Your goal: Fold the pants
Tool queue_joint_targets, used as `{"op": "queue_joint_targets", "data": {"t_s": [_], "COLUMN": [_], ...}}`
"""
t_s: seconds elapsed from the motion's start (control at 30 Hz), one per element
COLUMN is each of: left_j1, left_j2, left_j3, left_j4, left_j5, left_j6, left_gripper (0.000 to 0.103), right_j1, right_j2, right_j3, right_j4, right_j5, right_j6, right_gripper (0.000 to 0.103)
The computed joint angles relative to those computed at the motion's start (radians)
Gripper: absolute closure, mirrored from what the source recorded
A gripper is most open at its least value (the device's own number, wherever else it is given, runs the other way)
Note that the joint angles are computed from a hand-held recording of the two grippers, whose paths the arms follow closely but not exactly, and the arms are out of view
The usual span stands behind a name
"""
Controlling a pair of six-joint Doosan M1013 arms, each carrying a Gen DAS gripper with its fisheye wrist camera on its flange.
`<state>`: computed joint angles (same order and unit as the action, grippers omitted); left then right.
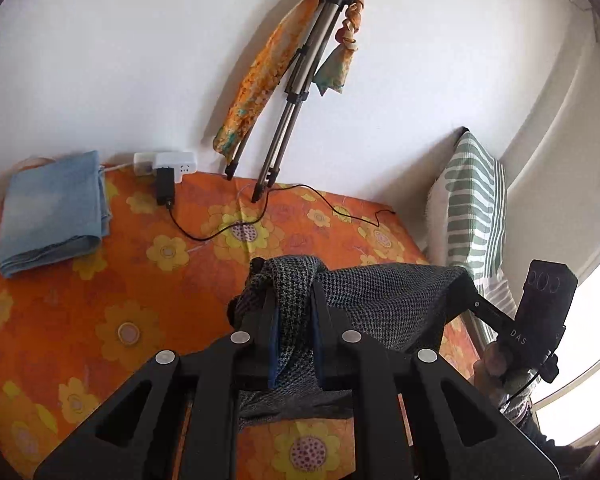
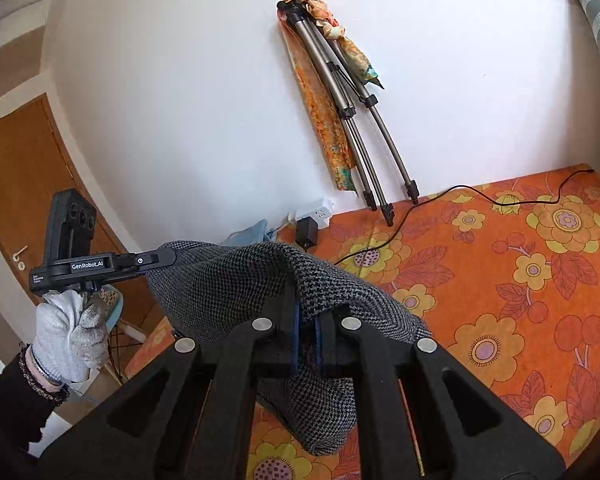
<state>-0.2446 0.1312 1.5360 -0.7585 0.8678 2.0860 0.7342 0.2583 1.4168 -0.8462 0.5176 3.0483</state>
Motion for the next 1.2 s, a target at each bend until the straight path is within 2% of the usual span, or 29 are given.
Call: {"op": "queue_joint_targets", "data": {"t_s": [0.1, 0.17, 0.3, 0.4, 0.5, 0.67, 0.77, 0.97, 1.1, 1.2], "left_j1": [0.013, 0.022, 0.053, 0.057, 0.077, 0.091, 0.096, 0.112, 0.113, 0.098], "left_j2": [-0.085, -0.140, -0.218, -0.234, -0.203, -0.113, -0.053, 0.072, 0.130, 0.152], "left_j3": [0.084, 0.138, 0.224, 0.253, 0.256, 0.232, 0.202, 0.127, 0.085, 0.057], "left_j4": [0.011, 0.016, -0.016, -0.004, -0.039, -0.080, -0.098, -0.162, -0.166, -0.107], "left_j5": [-0.032, -0.054, -0.058, -0.071, -0.055, -0.078, -0.092, -0.081, -0.073, -0.088], "left_j6": [-0.035, -0.063, -0.101, -0.111, -0.125, -0.111, -0.096, -0.118, -0.150, -0.173], "left_gripper": [0.091, 0.091, 0.091, 0.091, 0.091, 0.091, 0.091, 0.091, 0.091, 0.091], "right_j1": [0.006, 0.010, 0.007, -0.005, -0.020, -0.086, -0.120, -0.165, -0.195, -0.211], "right_j2": [-0.018, -0.025, -0.029, -0.022, 0.006, 0.073, 0.112, 0.190, 0.222, 0.237], "right_j3": [0.006, 0.002, -0.010, -0.015, -0.032, -0.058, -0.085, -0.167, -0.180, -0.188], "right_j4": [0.121, 0.271, 0.695, 0.902, 0.984, 1.208, 1.264, 1.255, 1.330, 1.369], "right_j5": [-0.069, -0.092, -0.071, -0.048, -0.025, 0.006, 0.034, 0.088, 0.083, 0.089], "right_j6": [-0.122, -0.286, -0.700, -0.867, -0.928, -1.045, -1.075, -1.048, -1.046, -1.036], "right_gripper": [0.097, 0.098, 0.098, 0.098, 0.098, 0.098, 0.098, 0.098, 0.097, 0.094]}}
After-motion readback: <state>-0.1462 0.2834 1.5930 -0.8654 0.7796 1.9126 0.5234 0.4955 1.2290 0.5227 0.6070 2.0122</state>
